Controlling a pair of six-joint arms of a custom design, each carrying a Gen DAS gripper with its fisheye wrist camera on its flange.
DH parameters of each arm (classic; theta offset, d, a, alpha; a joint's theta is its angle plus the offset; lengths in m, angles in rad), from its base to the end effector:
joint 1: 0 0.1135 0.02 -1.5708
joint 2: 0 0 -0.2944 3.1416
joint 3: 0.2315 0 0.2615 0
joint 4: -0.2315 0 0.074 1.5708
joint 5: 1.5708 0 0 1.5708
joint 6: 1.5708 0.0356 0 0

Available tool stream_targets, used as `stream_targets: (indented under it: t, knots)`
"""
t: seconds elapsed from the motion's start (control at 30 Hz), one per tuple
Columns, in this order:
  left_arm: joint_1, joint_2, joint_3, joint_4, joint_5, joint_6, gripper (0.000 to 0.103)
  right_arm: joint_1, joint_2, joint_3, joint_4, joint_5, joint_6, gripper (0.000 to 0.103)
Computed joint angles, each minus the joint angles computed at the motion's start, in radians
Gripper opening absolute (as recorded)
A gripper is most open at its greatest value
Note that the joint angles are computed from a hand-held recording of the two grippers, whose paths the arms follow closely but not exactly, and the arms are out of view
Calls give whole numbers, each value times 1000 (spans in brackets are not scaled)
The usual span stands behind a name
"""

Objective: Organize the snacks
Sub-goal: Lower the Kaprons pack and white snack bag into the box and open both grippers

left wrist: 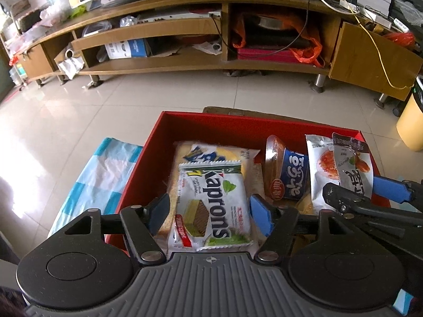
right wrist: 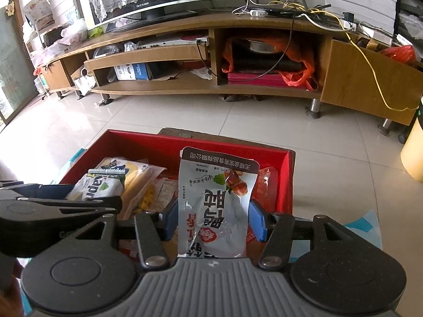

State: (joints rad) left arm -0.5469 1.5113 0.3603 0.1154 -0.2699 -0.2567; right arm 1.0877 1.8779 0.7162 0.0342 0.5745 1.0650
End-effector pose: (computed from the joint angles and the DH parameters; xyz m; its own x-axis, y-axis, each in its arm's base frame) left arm 0.1897 -0.1044 0.1062 -0.8084 0.2057 -0.5515 0.1859 0.9782 0.0923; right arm 0.1611 0.2654 0.0906 -0.7589 0.1341 -0.6372 0.0594 0.9887 0.1374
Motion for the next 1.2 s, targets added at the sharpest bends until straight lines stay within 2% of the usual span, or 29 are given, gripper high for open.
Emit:
stream_targets:
  t: [0.3, 0.83, 0.9, 1.07, 1.2]
  knots:
    - [2, -7, 4, -12, -13, -6, 82, 1, 2, 3, -8, 1, 5, 52]
    - [25, -77, 1, -51, -16, -8, 87, 13, -30, -13, 7, 18, 28, 54]
    - [41, -99, -1, -66, -11, -8, 87, 16, -46, -27, 32, 12, 27, 54]
    - [100, -174, -8, -115, 22, 4, 87, -6, -111, -120, 192, -52, 47, 54]
    - [112, -233, -18, -152, 28, 9, 88, 6, -141, -108, 122, -18, 50, 56]
